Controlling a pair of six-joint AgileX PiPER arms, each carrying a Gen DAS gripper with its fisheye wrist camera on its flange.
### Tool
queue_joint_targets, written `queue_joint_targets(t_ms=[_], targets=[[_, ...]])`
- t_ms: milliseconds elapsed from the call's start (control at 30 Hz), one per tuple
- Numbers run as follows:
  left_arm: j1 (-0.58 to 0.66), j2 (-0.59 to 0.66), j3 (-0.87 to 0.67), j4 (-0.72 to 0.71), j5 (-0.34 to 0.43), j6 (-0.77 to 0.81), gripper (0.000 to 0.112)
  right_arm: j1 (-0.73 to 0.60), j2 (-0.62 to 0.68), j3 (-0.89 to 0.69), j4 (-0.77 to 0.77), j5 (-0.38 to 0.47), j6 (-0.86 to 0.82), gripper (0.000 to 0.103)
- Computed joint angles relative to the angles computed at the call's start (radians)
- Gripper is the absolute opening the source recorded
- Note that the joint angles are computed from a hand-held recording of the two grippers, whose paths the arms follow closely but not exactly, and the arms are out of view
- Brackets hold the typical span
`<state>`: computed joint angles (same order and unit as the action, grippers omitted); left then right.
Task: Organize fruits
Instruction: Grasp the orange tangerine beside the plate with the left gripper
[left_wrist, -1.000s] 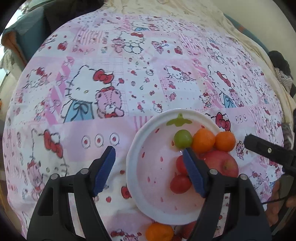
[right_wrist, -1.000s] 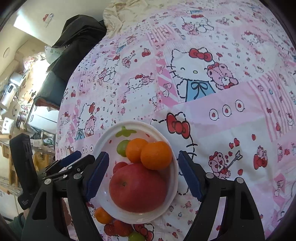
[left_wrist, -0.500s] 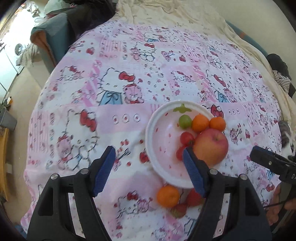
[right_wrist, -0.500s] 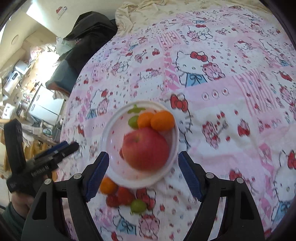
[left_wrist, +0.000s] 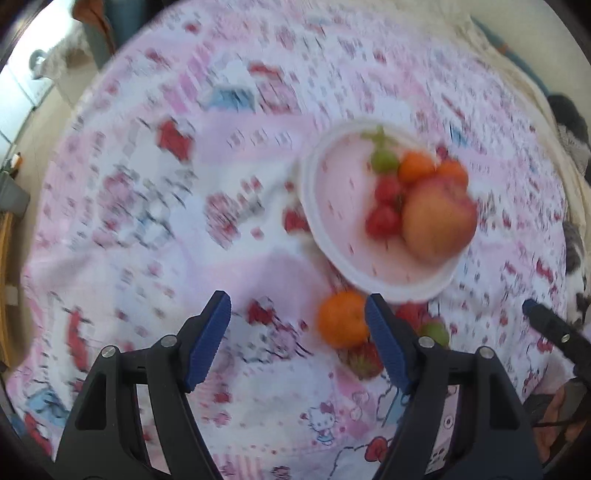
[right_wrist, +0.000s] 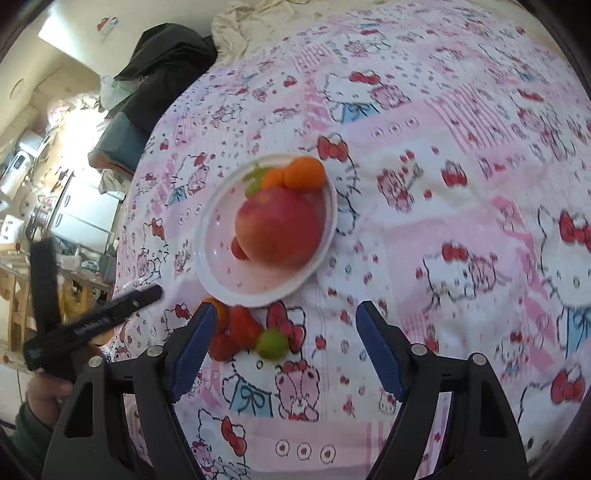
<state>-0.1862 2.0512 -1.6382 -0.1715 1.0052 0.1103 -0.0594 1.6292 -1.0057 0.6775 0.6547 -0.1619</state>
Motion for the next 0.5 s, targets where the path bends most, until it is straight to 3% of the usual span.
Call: queue_joint_targets(t_ms=[500], targets=[[-0.114,0.103,-0.019,0.079,-0.014,-0.024,0.071,-0.061,0.001,0.041,-0.041,0.004,0.021,0.08]])
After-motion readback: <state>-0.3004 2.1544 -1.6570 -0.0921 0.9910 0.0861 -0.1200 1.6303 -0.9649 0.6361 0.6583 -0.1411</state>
